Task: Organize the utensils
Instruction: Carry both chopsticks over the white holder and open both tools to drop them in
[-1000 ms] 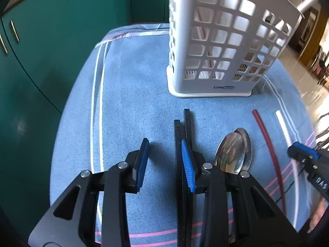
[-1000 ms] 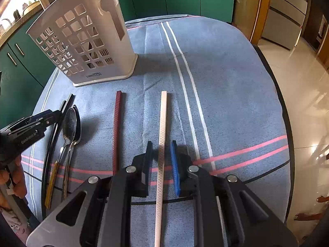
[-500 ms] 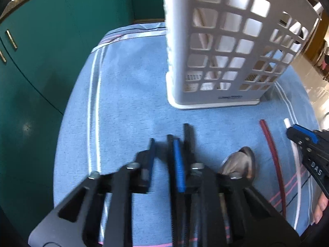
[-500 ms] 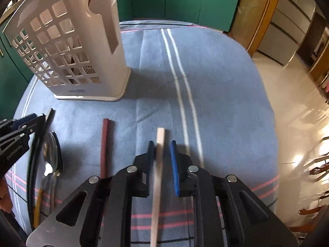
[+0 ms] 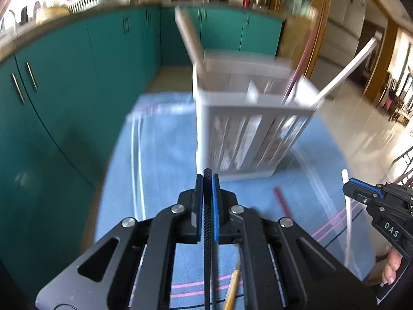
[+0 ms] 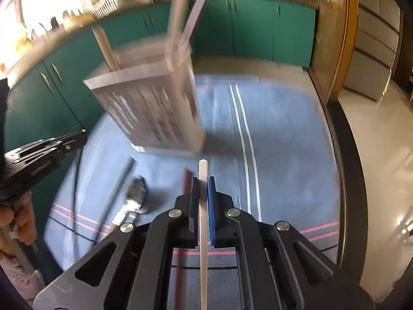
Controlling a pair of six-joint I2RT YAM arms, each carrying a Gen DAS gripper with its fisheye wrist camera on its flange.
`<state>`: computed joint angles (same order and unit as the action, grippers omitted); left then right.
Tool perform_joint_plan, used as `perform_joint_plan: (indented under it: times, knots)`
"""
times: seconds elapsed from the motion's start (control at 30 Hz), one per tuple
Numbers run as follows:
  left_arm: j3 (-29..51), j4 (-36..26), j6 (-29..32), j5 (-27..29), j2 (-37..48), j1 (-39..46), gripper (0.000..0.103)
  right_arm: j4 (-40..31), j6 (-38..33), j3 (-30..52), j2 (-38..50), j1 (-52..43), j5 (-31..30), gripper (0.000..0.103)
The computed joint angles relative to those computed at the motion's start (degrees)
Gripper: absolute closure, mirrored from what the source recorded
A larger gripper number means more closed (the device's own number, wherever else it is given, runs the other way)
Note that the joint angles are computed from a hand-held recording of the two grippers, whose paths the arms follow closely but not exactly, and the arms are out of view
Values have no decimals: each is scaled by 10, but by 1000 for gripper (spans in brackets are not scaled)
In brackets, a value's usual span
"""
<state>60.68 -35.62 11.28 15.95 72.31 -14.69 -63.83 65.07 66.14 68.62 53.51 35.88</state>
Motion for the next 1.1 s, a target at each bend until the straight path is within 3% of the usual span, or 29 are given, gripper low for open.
perform_joint_plan:
  times: [0.2, 0.3, 0.43, 0.63, 0.77, 0.93, 1.1]
  knots:
    - [59, -30, -7, 71, -75, 44, 97, -108, 42, 129, -18, 108, 126, 96]
    - [100, -33, -27, 122, -78, 78, 97, -120, 20, 178, -20, 120, 162, 96]
    - [153, -23, -59, 147, -63, 102, 97, -130, -24, 254, -10, 130, 206, 96]
    - [227, -28, -115, 212, -49, 145, 97, -69, -151, 327, 7, 82, 199, 96]
    - [263, -2, -190, 254, -25, 177, 97, -12, -221, 349, 12, 34, 166, 96]
    - [269, 71, -288, 242, 5, 178, 97, 59, -287, 376, 19, 1, 173, 96]
    - [264, 95, -291, 148, 20, 133, 97, 77, -322, 396, 54, -27, 208, 96]
